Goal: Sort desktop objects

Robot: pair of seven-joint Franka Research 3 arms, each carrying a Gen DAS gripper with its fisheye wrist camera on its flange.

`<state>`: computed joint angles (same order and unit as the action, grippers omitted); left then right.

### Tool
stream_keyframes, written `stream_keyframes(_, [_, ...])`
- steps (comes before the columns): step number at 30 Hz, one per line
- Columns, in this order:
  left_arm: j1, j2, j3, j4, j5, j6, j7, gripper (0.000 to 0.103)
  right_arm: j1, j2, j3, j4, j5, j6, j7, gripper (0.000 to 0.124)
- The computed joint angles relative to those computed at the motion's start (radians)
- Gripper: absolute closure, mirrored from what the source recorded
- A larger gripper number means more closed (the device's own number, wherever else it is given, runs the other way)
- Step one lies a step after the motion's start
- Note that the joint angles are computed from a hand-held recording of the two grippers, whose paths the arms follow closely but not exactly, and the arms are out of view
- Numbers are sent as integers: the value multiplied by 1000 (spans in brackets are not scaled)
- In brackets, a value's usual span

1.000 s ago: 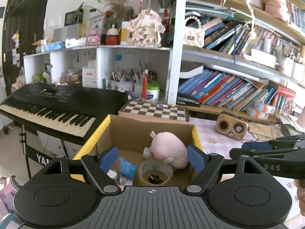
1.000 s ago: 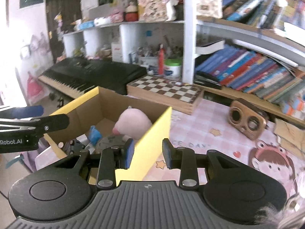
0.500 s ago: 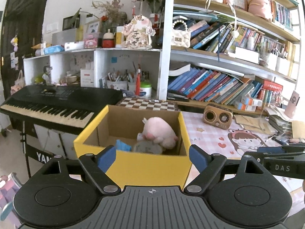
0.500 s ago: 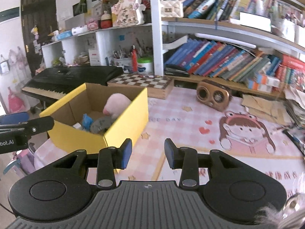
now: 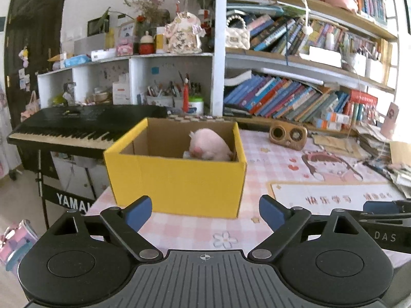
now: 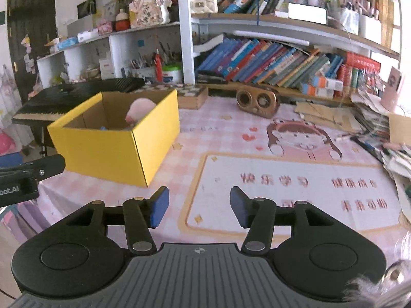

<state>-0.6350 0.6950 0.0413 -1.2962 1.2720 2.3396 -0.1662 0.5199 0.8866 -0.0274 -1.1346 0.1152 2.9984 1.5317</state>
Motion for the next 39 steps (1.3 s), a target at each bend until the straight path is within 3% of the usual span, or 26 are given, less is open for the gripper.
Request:
stream_keyframes(11, [-16, 52, -5, 70, -65, -16, 95, 5, 18, -83, -39, -149, 5, 19, 53, 64])
stream_keyframes(17, [-15, 78, -10, 107, -145, -21, 175, 5, 32, -101, -64, -178, -17, -1, 91, 49])
stream_keyframes(24, [-14, 88, -9, 123, -204, -22, 227, 1, 37, -103, -73, -179, -45, -20, 114, 38])
stream_keyframes(32, [-20, 102, 1, 148, -231, -20, 277, 0, 57, -96, -111, -162, -91, -54, 183, 32])
stream_keyframes(39, [-23, 118, 2, 175, -263, -42, 308, 0, 46, -98, -100, -163, -114, -57, 198, 29])
